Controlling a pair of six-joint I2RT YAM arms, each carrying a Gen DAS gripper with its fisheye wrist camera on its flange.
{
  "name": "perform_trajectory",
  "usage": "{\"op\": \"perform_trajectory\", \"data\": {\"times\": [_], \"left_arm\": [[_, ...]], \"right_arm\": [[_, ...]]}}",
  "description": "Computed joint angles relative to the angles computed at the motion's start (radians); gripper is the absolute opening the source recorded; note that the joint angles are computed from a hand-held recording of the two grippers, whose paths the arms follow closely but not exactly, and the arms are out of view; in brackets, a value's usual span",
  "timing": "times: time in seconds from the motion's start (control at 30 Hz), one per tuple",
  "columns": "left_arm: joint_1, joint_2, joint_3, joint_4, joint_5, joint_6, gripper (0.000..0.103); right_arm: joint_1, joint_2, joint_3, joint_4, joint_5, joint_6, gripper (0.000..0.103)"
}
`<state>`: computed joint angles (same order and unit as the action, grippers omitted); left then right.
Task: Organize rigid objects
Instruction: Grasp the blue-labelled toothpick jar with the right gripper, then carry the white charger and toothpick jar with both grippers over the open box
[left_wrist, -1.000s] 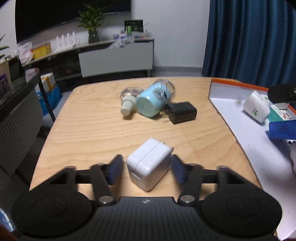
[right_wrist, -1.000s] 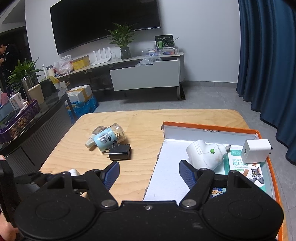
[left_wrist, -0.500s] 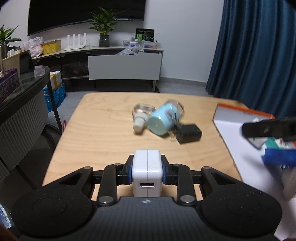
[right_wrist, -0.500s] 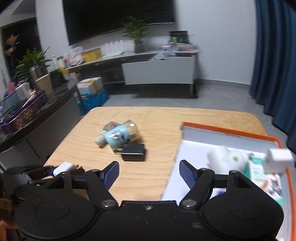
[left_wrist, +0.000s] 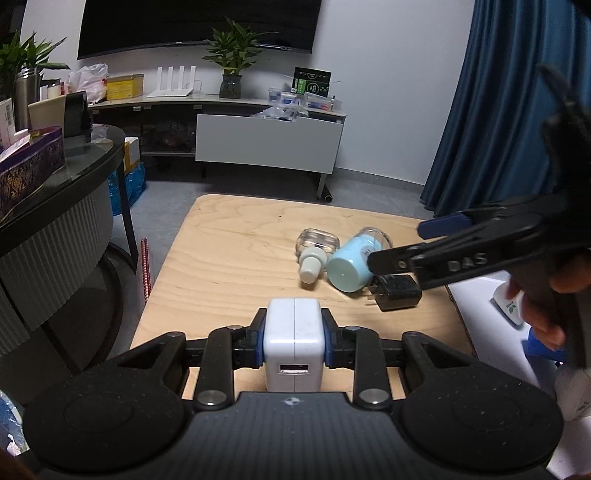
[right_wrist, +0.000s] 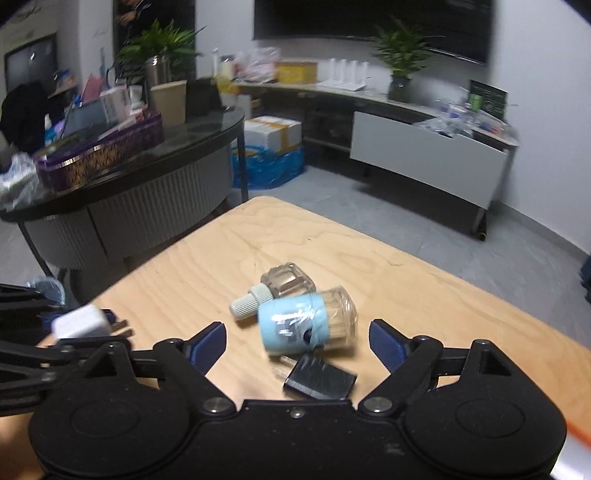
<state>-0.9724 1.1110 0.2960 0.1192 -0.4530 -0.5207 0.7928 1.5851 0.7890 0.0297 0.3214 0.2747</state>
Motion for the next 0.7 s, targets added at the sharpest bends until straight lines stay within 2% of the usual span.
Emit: {"op": "perform_trajectory", "data": {"times": [0.13,0.37,0.4,0.43,0.53,0.7], "left_arm": [[0.024,0.013,-0.004,0.021,0.022,0.007,0.029],[0.061,0.017,0.0,0.023,0.041,0.009,0.029],[0.06,0.019,0.003,0.021,0.038,0.007,0.029],[0.06,0.02,0.006,0.019,0.035,0.004,0.029],[0.052,0.014,0.013,0.001,0.024,-0.013,0.029],[0.014,-0.017,0.034,-0.054,-0.012,-0.033,0.029]], "right_arm": [[-0.041,0.087,0.067,-0.004,-0.06,-0.061,0.1],[-0.064,0.216,0.145,-0.004,-0.075,-0.088,0.099],[-0.063,0.215,0.135,0.017,-0.077,-0.079,0.093],[-0.06,0.21,0.125,0.025,-0.072,-0.065,0.091],[-0.051,0.168,0.087,0.028,-0.065,0.005,0.091],[0.007,0.013,-0.018,0.002,0.01,0.123,0.091]]}}
